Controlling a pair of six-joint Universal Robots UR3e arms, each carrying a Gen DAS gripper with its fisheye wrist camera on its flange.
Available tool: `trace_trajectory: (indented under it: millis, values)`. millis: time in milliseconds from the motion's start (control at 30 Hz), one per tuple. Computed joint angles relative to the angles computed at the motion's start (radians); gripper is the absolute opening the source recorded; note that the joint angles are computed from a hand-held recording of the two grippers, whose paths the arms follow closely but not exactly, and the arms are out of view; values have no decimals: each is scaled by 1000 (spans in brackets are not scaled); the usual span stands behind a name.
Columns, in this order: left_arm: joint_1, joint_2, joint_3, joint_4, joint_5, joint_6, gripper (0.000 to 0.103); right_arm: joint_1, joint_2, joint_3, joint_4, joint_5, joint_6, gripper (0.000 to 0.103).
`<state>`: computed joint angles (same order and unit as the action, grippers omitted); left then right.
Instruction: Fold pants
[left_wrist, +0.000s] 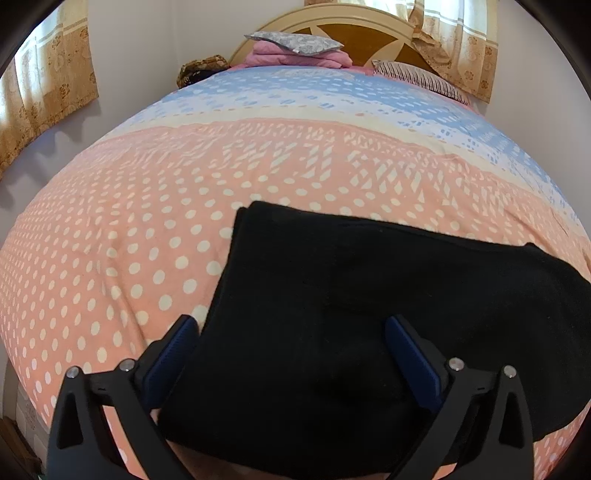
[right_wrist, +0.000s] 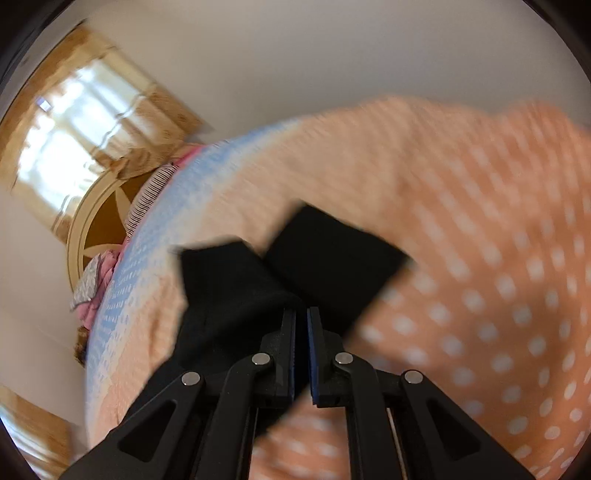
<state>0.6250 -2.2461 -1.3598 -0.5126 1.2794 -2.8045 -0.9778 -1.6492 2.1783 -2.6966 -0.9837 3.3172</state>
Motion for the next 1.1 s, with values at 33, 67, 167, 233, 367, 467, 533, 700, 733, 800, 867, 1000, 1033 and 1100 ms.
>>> trace_trajectory:
  millis: [33, 67, 167, 233, 367, 467, 533, 700, 733, 800, 867, 1000, 1033, 1100]
  values:
    - [0, -1, -1, 3, -1, 3, 103, -26, -23, 24, 22, -12, -7, 6]
    - [-2, -3, 1, 4, 0, 6, 103, -76, -41, 45, 33, 40, -32, 6]
    - [-8, -5, 15, -7, 13, 11, 103, -94, -109, 23, 90, -42, -8, 6]
    - [-20, 17, 1, 10, 46, 1, 102, -22, -112, -22, 17, -143, -19, 6]
    - [-44, 158, -196, 191, -1, 44, 101, 125, -119, -100, 10, -150, -153, 13]
    - [-64, 260, -310, 237, -111, 106, 102, 319, -33, -137, -110, -241, -191, 81]
    - [-91, 300, -349, 240, -146, 138, 102, 401, 10, -105, -200, -299, -202, 83]
    - [-166, 342, -386, 130, -240, 207, 102, 506, 193, -252, -82, -505, -201, 27]
    - [-183, 338, -395, 139, -234, 214, 102, 485, 189, -251, -42, -485, -210, 27]
    - [-218, 319, -394, 132, -208, 233, 102, 440, 211, -270, 12, -429, -230, 26]
    - [-244, 295, -377, 111, -174, 243, 102, 365, 173, -250, 51, -341, -266, 11]
    - [-247, 252, -328, 43, -135, 250, 102, 119, 33, -235, 247, -54, -325, 6]
    - [-244, 251, -323, 28, -136, 242, 102, 66, 36, -240, 282, -3, -334, 6]
    - [-237, 251, -302, -16, -144, 214, 102, -43, 92, -321, 418, 89, -359, 7]
